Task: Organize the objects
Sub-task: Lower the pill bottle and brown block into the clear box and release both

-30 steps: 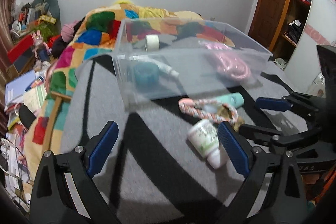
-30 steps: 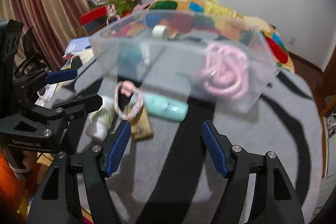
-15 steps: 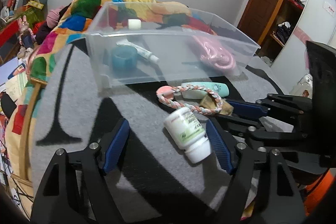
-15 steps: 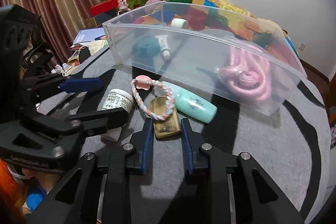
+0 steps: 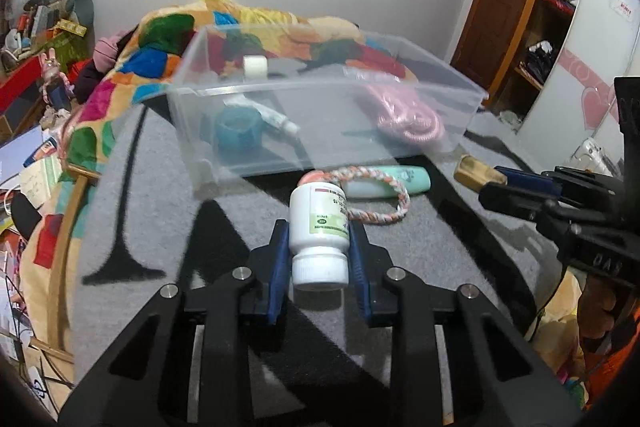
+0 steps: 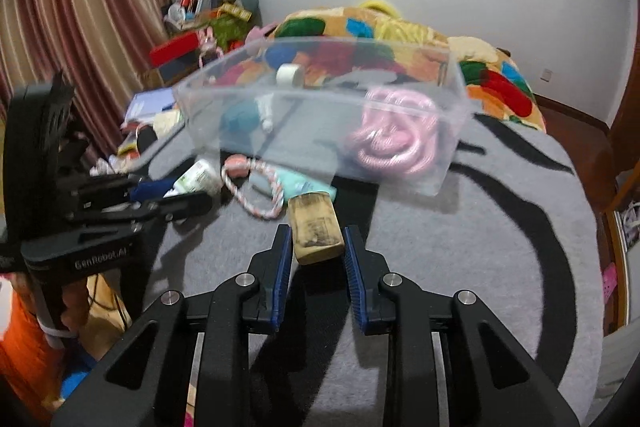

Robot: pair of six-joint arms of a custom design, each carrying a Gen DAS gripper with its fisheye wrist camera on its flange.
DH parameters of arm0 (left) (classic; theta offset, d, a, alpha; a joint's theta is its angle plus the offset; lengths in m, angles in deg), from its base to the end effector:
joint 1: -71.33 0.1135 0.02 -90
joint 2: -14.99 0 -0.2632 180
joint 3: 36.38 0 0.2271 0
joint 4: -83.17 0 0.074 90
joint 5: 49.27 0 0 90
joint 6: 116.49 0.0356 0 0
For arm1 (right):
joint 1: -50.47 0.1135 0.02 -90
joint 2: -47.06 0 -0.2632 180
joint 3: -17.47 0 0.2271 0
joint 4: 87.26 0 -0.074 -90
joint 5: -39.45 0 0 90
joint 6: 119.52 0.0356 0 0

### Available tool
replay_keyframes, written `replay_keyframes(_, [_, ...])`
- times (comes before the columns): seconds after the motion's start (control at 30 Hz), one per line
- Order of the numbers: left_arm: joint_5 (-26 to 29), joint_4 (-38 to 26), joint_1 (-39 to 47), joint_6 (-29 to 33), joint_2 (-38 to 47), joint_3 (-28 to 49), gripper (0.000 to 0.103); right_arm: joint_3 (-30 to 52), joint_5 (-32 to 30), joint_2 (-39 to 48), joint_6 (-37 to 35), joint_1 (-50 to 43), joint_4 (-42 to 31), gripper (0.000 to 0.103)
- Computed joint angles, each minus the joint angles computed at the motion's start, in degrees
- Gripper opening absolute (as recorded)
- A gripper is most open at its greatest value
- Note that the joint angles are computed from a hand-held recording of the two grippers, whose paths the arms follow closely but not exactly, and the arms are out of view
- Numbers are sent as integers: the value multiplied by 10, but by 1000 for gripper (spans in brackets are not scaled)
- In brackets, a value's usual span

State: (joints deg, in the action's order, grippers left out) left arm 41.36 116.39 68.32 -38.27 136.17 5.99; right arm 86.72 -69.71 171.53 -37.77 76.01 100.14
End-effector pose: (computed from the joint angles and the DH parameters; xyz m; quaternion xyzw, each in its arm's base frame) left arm 0.2766 -0.0149 0.0376 -0.0687 0.9233 -0.0537 0.3741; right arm 0.3295 0.1704 0.0642 -0.3247 0.8629 0.2068 0.3274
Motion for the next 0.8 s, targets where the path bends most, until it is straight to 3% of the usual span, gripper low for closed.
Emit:
replay_keyframes(0.23, [-2,-7,28,6,-84,-20,29,14,0,-27,19,5,7,24])
replay_keyframes(0.43, [3,-44,51,12,-122,11,29,55,9,-26,39,14,1,24])
replay_keyframes(0.6, [18,-94,70,13,-107,71,29,129,17,5,61,19,-36,24])
replay_keyframes(0.8, [15,-157,72,21,-61,152,29,266,24,80,81,22,-133,24])
